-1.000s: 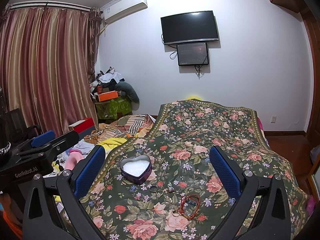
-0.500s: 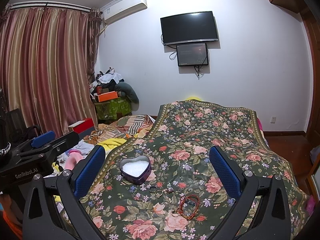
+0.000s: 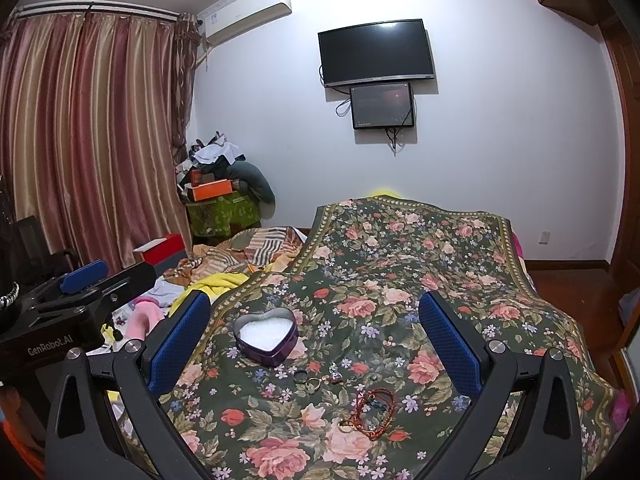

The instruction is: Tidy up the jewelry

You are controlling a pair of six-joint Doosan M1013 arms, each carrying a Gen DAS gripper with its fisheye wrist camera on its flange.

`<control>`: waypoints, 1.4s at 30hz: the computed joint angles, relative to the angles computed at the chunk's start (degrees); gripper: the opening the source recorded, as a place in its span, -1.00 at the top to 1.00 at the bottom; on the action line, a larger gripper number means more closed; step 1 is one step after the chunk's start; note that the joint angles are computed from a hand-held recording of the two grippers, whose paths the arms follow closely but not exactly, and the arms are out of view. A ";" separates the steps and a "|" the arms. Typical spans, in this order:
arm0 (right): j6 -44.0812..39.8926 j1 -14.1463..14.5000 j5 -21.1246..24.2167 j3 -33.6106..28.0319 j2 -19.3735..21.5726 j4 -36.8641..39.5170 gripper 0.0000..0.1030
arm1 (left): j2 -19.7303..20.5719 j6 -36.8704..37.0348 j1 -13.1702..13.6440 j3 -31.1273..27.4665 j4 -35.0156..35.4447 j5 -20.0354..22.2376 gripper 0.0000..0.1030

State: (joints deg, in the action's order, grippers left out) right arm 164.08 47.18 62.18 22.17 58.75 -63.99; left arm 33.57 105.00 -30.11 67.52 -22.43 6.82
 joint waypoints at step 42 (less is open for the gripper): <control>-7.23 -5.51 4.27 11.69 -3.81 24.90 -0.42 | 19.96 2.72 -1.15 -28.80 6.01 43.29 -0.37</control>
State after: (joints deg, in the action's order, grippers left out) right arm 156.85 41.68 66.45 33.86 54.94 -39.09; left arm 53.53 107.73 -31.26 38.73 -16.42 50.11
